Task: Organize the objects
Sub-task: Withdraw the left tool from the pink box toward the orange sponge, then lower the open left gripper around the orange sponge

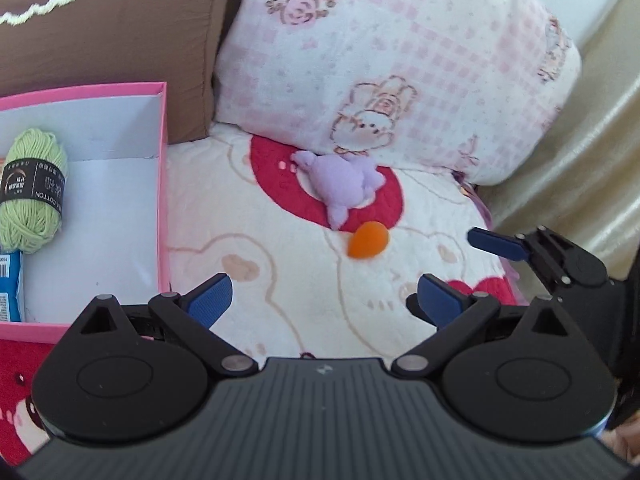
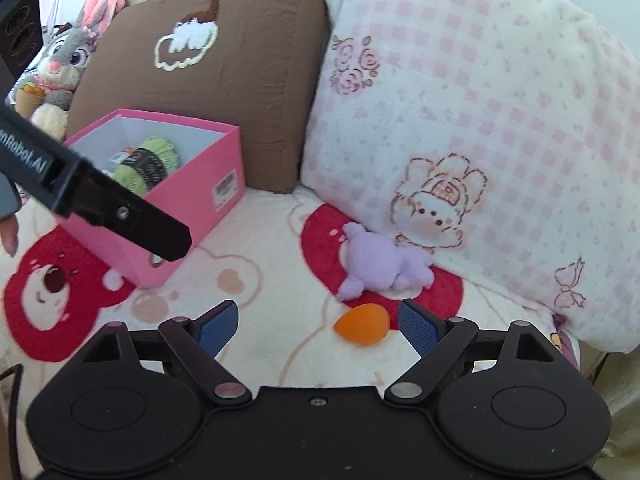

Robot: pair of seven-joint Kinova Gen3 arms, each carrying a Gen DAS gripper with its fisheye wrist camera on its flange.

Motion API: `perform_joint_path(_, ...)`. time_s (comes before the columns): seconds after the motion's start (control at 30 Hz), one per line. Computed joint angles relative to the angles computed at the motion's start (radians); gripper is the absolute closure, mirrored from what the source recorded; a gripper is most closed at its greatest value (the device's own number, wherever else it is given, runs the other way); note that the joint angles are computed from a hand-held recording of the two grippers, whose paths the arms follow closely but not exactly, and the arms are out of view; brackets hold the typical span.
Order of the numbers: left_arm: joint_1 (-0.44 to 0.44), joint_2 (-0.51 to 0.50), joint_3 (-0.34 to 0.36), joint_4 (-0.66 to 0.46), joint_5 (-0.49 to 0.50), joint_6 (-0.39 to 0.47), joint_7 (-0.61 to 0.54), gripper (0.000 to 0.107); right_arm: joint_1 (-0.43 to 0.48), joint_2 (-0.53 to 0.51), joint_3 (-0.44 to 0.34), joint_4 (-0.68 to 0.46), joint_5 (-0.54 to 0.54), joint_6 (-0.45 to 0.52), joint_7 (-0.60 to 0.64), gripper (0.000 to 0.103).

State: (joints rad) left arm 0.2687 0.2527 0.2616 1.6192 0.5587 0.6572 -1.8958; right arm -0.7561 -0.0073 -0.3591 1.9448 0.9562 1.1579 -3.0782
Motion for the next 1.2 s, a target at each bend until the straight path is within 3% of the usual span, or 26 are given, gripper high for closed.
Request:
perform_joint_path(0.2,0.026,0.055,0.018,0.001,-0.023,-0.077,0.015,0.009,-0.006,0.047,0.017,0.066,0.088,-0.02,-0.073,0.013)
perform_joint_path(0.47,-0.02,0.117,0.126,0.024,0.081,-0.169,-0.153,0.01,-0.055,0.126,0.046,0.134,0.169,-0.004,-0.111,0.013)
perform_joint_path(0.93,0.033,0.266,0.176,-0.035,0.018,-0.253,-0.171,0.019,-0.038,0.198,0.102,0.246,0.309,-0.111,-0.268,0.014)
perform_joint_path(1.2,-0.009,0.362,0.251,-0.077,0.024,-0.299,-0.161,0.034,-0.004,0.22,0.113,0.297,0.436,-0.165,-0.417,0.014)
